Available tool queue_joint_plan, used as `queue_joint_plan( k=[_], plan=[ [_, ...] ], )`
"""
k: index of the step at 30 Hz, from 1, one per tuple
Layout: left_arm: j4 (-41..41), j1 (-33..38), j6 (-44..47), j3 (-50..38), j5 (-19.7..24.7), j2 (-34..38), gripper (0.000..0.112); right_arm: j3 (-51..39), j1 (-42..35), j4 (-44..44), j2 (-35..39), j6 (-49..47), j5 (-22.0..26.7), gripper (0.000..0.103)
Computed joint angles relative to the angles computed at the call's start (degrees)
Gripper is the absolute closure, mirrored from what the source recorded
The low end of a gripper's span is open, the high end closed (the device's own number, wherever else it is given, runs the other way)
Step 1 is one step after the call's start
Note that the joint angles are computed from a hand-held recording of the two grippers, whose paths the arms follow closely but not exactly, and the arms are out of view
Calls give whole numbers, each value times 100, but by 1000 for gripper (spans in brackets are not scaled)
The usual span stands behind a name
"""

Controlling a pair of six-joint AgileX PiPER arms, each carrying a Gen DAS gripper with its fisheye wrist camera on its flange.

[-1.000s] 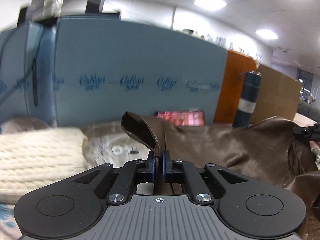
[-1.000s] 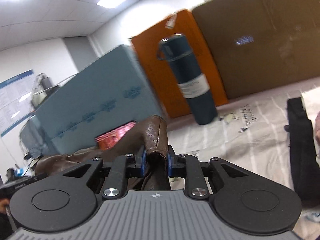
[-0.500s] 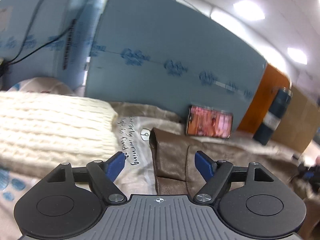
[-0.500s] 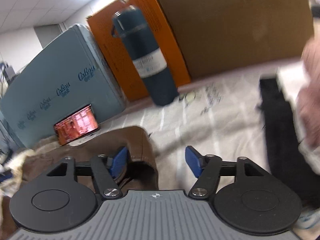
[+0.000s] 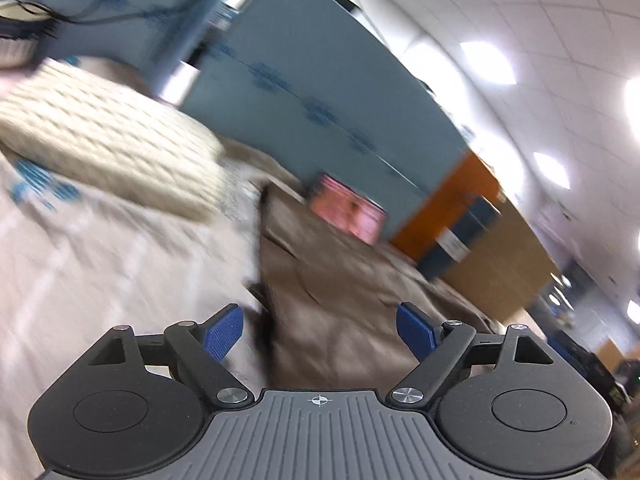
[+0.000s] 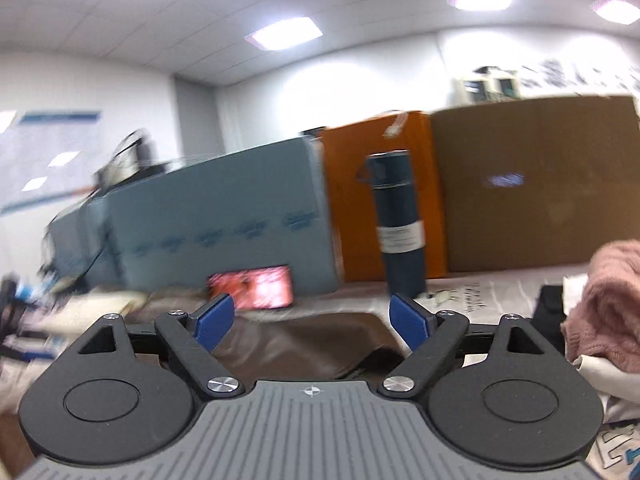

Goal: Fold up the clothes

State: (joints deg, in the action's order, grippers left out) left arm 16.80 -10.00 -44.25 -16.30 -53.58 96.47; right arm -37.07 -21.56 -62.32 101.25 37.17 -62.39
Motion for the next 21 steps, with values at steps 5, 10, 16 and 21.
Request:
queue_joint_plan(
  k=[5, 10, 16, 21],
  plan=[
    [320, -112, 45, -67, -83, 205, 26, 347, -297, -1289, -390, -251, -71, 19],
    [967, 231, 17, 1, -1187, 614, 26, 818, 128, -1063, -913, -1127, 845, 19],
    [544, -90, 110, -301, -728, 688, 44, 1266, 899, 841, -962, -2918, 1667, 22],
    [-519, -804, 1114, -416, 64, 428, 106, 1330, 1018, 1526, -792, -3639, 1715, 71]
  ],
)
